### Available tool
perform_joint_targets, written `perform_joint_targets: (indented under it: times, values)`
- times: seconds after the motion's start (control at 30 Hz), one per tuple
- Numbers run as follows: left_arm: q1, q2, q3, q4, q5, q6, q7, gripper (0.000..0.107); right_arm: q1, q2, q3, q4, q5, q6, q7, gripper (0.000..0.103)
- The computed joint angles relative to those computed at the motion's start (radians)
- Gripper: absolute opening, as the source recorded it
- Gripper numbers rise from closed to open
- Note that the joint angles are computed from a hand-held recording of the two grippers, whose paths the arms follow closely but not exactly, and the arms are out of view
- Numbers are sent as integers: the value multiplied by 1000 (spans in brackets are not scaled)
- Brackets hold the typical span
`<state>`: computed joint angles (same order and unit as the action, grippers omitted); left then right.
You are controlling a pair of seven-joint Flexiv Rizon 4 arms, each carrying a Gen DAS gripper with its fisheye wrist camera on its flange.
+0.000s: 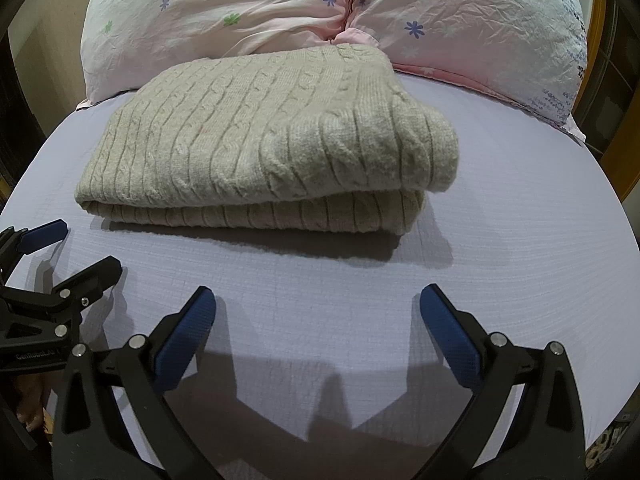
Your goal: Fold small clothes
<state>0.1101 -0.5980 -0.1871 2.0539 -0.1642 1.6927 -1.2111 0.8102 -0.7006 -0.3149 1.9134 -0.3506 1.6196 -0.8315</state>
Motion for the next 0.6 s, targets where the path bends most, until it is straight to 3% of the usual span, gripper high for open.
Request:
perform_joint_targets:
  times: [0.6]
  values:
    - [-21, -3, 19, -11, -7, -2, -7, 102, -1, 0, 1, -2, 1, -1, -1, 101]
